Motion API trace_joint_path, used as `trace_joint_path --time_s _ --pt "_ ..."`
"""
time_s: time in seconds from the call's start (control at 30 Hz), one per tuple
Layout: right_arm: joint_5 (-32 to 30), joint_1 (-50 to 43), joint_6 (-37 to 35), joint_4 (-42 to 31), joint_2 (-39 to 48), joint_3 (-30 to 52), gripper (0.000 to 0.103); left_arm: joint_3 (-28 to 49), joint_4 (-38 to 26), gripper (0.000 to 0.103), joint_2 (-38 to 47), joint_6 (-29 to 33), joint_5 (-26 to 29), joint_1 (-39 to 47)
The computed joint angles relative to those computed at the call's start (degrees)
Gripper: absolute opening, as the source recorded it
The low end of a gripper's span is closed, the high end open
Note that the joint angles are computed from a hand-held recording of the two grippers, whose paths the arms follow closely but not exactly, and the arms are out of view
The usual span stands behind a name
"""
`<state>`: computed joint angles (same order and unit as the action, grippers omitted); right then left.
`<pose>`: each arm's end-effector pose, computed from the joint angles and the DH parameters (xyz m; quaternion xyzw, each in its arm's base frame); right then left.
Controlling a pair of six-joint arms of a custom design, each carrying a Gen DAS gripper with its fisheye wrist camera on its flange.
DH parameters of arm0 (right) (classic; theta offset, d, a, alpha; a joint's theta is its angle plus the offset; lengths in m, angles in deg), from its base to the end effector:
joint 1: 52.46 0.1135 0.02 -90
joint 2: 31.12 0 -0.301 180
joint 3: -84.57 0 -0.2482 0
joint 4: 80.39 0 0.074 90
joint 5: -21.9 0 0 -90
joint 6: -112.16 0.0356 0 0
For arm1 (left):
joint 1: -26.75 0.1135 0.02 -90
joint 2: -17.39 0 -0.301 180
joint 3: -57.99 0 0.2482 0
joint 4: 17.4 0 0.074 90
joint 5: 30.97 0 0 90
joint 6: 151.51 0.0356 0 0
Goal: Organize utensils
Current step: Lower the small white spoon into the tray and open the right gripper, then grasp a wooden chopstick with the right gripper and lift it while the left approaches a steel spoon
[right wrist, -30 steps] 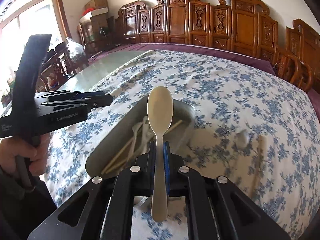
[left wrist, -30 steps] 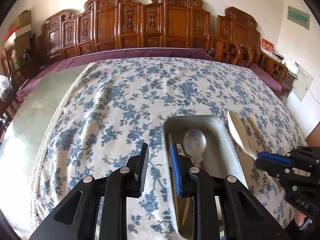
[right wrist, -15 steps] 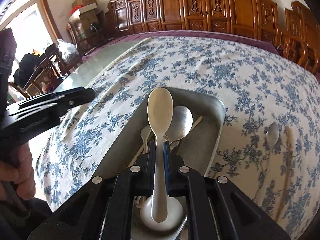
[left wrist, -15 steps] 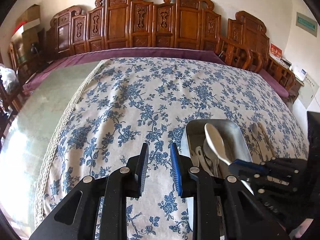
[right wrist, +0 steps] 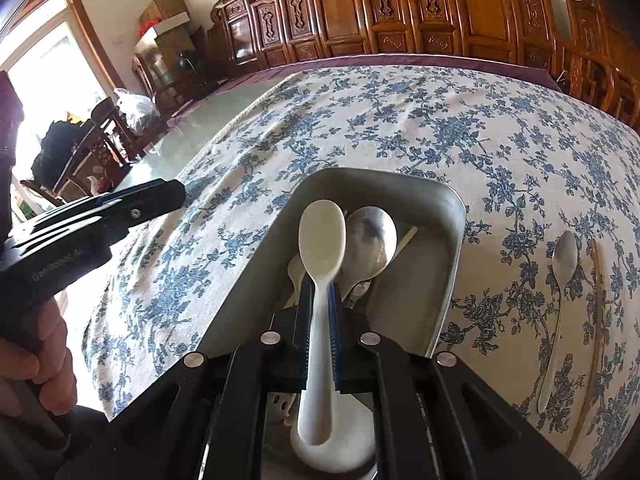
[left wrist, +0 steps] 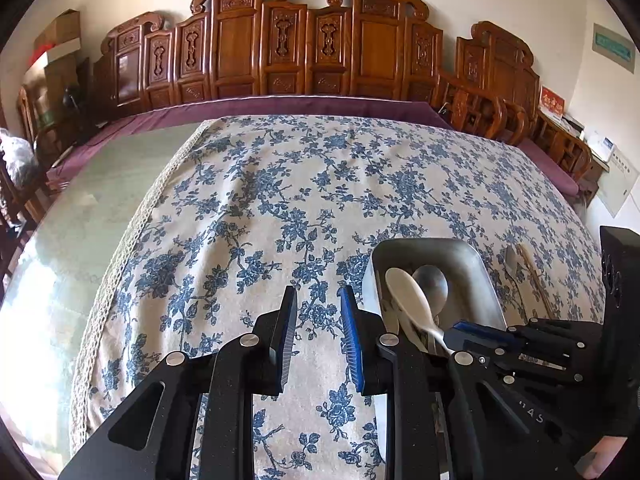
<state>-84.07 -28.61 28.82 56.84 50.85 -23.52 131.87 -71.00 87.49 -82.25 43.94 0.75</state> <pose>0.2592 0.1253 0.2820 -0.1841 0.9215 0.2101 0.2699 0.2154 -0.0947 0.3301 -0.0023 0.9321 -0.0219 0.3615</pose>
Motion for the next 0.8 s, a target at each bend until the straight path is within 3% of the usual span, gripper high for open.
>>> trace_joint_path --time_s 0.23,0.4,0.63,0.73,0.8 --pt "0.7 -2.8 -5.3 -2.7 -5.6 -0.6 0.011 0.5 0.2 0.021 0.7 -1.4 0.2 -2.1" --pt "-2.6 -14.2 -13.1 -7.4 -10.9 -1.3 0.011 2.0 0.5 0.029 2.4 -3.2 -1.3 -7.1" --pt "-4.5 -30.3 -24.7 -10.2 -10.4 -0.8 0.011 6.0 0.7 0.03 5.9 -5.6 -3.4 -14.7" --pt "-5.4 -35.8 -28.5 -9.5 -9.0 -1.5 0.027 7.3 0.6 0.03 7.8 -6.2 -4.8 -17.8" --pt "-4.6 -36.9 -29.7 -7.9 -7.9 -2.8 0.028 7.8 0.5 0.03 9.0 -6.7 -5.6 -19.7"
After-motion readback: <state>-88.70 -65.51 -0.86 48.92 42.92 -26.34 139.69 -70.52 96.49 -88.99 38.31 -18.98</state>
